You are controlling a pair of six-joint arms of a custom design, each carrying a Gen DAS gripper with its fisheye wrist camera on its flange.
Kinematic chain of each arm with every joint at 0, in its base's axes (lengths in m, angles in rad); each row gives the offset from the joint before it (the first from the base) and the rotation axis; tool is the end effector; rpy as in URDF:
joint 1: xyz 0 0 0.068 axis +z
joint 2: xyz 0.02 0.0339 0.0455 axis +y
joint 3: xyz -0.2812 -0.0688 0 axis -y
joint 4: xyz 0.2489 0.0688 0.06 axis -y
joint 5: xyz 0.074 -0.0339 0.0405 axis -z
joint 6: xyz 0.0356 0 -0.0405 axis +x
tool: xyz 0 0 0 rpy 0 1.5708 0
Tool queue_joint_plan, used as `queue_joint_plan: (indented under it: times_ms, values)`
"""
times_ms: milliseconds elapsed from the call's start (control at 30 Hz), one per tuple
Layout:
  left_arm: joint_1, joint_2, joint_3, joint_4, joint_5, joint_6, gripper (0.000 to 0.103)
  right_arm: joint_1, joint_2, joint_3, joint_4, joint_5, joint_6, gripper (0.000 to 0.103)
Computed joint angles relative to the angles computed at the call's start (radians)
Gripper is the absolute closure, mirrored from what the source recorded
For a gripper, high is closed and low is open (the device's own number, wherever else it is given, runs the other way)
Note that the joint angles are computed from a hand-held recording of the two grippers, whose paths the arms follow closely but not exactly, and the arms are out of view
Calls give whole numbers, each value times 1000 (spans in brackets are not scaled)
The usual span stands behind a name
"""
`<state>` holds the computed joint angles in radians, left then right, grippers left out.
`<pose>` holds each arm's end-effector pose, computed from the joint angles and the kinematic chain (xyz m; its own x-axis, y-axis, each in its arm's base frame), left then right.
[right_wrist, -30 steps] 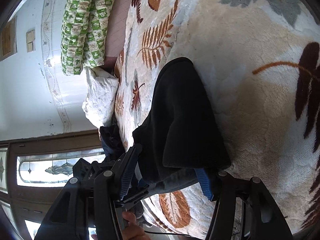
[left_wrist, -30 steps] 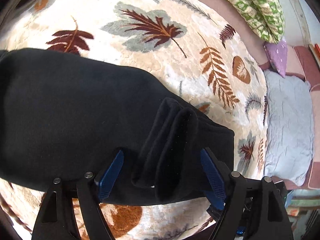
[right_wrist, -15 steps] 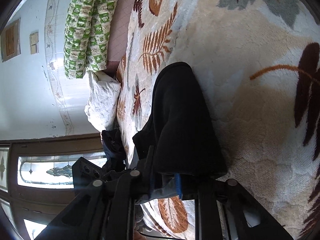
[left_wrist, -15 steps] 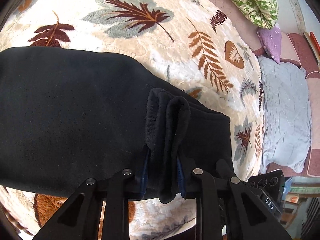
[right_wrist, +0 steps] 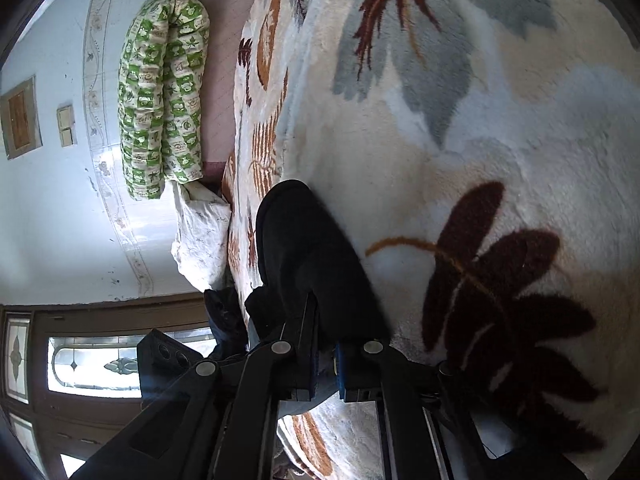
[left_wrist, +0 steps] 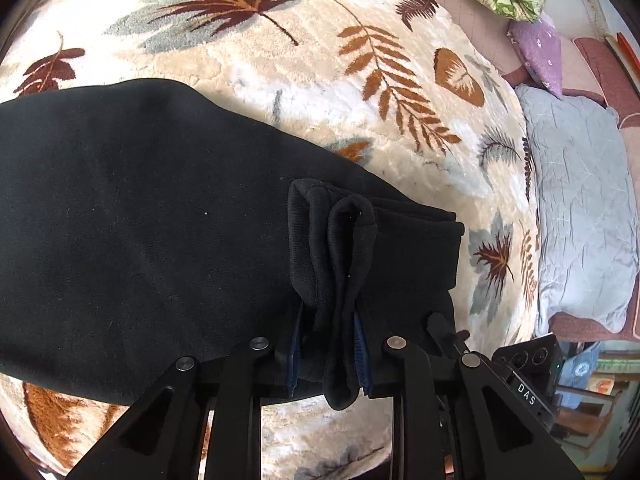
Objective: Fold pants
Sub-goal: 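Lower the folded end onto the strip and open both grippers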
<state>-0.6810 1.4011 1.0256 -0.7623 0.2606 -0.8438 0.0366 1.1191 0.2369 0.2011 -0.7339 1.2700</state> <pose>0.2052 -0.1781 0.2568 -0.9860 -0.1302 -0.1041 -0.0668 0.8807 -0.4690 0.1788 0.0304 0.1492 -0.7090 0.6837 0.1726 0.4389 0.2362 0.8669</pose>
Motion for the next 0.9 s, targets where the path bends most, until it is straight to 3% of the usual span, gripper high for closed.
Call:
queue_joint_plan:
  times_ms: [67, 133, 267, 400, 633, 700, 800, 900]
  values:
    - [5, -33, -11, -9, 24, 4, 74, -36, -8, 40, -93, -70, -66, 92]
    - [22, -104, -29, -35, 22, 23, 70, -88, -86, 72, -267, -129, -138, 85]
    - [60, -256, -32, -107, 0, 31, 64, -237, -264, 161, -567, -176, -351, 84]
    - [8, -248, 32, -109, 11, 12, 49, -171, -201, 230, -451, -137, -379, 80]
    - [-30, -16, 61, -24, -18, 7, 50, -25, -35, 196, -365, -24, -443, 83]
    - [-26, 35, 51, -1, -58, 11, 58, -43, 8, 150, -325, -26, -492, 103]
    - [-7, 10, 29, 26, -29, 26, 59, -112, 52, 100, -225, -127, -459, 103]
    - [25, -34, 3, 33, 26, 18, 60, -121, 44, 151, -295, -148, -485, 95]
